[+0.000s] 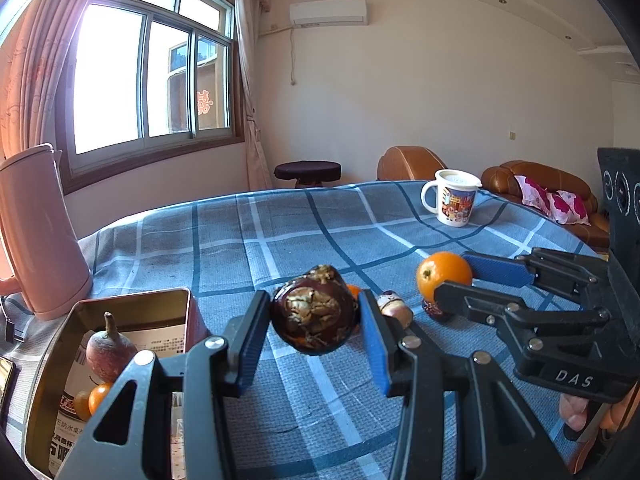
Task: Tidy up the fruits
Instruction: 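Carry the brown fruit with the left tool while the right tool carries the orange toward the tin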
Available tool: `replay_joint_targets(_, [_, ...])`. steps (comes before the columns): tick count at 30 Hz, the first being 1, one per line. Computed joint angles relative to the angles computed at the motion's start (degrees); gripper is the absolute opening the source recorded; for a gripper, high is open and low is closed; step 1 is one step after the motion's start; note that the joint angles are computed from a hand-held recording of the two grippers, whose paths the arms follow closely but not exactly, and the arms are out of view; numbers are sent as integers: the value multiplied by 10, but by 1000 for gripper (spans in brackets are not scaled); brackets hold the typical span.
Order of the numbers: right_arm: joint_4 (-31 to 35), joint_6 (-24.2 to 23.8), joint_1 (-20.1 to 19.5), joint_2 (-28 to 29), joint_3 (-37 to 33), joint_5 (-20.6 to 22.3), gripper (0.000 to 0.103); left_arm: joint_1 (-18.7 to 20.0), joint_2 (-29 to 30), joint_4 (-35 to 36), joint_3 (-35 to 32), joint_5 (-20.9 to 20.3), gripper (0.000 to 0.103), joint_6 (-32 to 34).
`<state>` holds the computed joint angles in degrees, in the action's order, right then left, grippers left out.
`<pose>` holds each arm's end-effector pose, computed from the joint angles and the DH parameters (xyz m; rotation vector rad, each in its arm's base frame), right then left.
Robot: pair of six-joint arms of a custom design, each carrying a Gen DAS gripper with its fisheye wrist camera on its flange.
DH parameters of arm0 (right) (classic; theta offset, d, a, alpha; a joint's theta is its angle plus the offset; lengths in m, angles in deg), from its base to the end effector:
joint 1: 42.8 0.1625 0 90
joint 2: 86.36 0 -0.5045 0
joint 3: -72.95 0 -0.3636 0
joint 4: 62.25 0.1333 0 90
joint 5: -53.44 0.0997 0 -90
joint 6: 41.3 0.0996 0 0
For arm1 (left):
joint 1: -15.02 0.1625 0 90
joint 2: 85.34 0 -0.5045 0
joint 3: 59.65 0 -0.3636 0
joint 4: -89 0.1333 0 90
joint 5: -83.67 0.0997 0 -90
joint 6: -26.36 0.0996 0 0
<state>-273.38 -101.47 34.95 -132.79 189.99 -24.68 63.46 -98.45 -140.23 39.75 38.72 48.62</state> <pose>0.0215 -0.6259 0.2000 1.1493 -2.2781 1.1269 -0.2662 -0.6074 -0.0488 0.7876 2.1359 -1.2494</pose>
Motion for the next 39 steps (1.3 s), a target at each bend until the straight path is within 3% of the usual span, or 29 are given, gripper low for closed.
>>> replay_joint_targets(39, [-67, -2, -25, 2, 28, 88, 40, -11, 16, -106, 3, 0, 47, 59])
